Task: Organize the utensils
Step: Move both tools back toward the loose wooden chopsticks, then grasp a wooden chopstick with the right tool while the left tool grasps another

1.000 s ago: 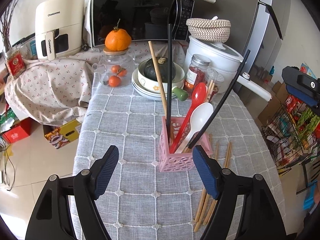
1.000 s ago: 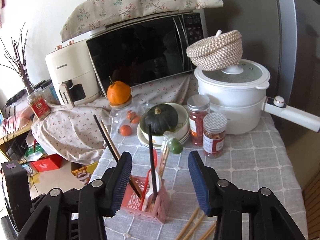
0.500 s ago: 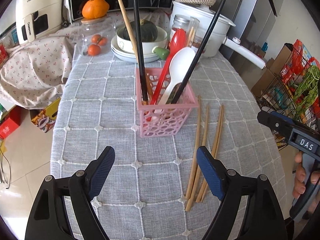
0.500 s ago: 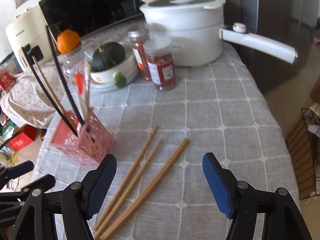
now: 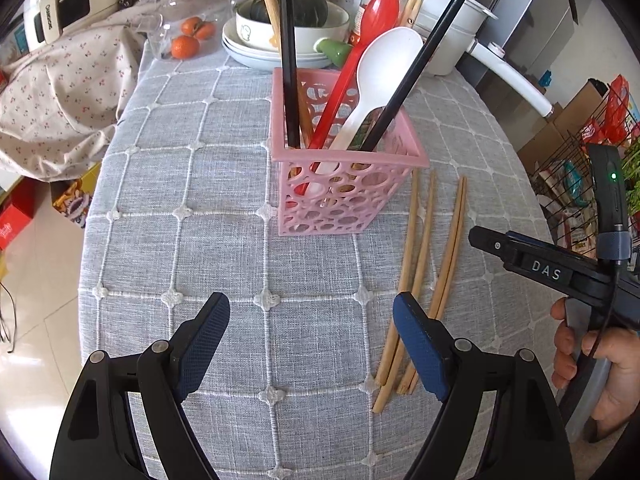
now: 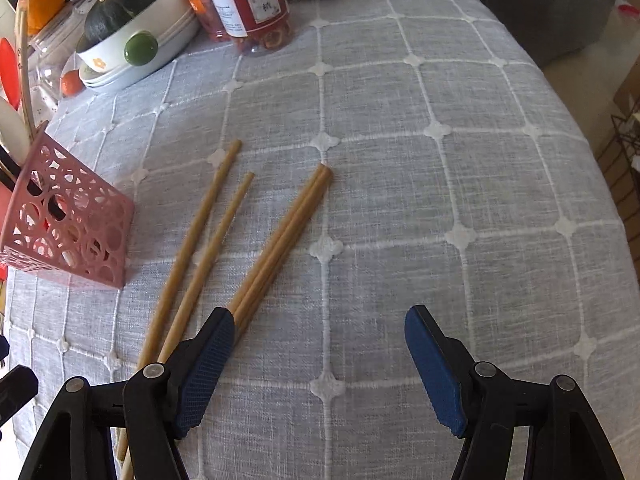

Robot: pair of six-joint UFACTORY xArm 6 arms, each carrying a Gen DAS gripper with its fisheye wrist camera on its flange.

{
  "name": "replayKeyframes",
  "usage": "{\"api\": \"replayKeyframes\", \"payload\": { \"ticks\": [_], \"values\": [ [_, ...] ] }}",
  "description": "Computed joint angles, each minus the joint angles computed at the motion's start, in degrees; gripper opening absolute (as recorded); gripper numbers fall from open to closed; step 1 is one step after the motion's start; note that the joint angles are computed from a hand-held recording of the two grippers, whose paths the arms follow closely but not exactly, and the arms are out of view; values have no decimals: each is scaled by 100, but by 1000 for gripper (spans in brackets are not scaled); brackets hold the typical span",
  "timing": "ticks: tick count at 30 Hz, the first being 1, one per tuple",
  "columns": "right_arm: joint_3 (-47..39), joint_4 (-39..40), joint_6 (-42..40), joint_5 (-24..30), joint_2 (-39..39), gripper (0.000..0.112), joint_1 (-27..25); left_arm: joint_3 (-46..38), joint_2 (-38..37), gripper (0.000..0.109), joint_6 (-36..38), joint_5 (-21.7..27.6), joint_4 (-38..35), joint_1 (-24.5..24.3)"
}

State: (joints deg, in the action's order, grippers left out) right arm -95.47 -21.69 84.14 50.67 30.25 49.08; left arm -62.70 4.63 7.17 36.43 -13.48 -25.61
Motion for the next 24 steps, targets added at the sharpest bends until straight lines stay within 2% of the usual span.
{"api": "replayKeyframes", "payload": {
  "ticks": [3,6,9,12,17,19,21,24],
  "values": [
    [-257,211,-164,-25,230,56,-60,-50,58,86,25,37,1,1],
    [-284,340,-177,-104,305,51,-105,-62,80,86,53,62,-9,-5],
    [-623,383,-355,375,440,43,-74,-47,75,86,83,76,-25,-3],
    [-819,528,-548,671,518,41,-71,-30,59,86,101,83,-41,-8],
    [-644,483,-521,495,446,38,-160,37,-12,86,110,68,-20,-68],
    [-772,415,-525,731,511,20,-204,57,-46,86,115,81,-11,-108],
    [-383,464,-460,424,287,7,-287,89,-93,86,153,88,-20,-152],
    [576,595,-255,-387,-270,2,-417,149,-163,86,210,69,4,-254]
  ]
}}
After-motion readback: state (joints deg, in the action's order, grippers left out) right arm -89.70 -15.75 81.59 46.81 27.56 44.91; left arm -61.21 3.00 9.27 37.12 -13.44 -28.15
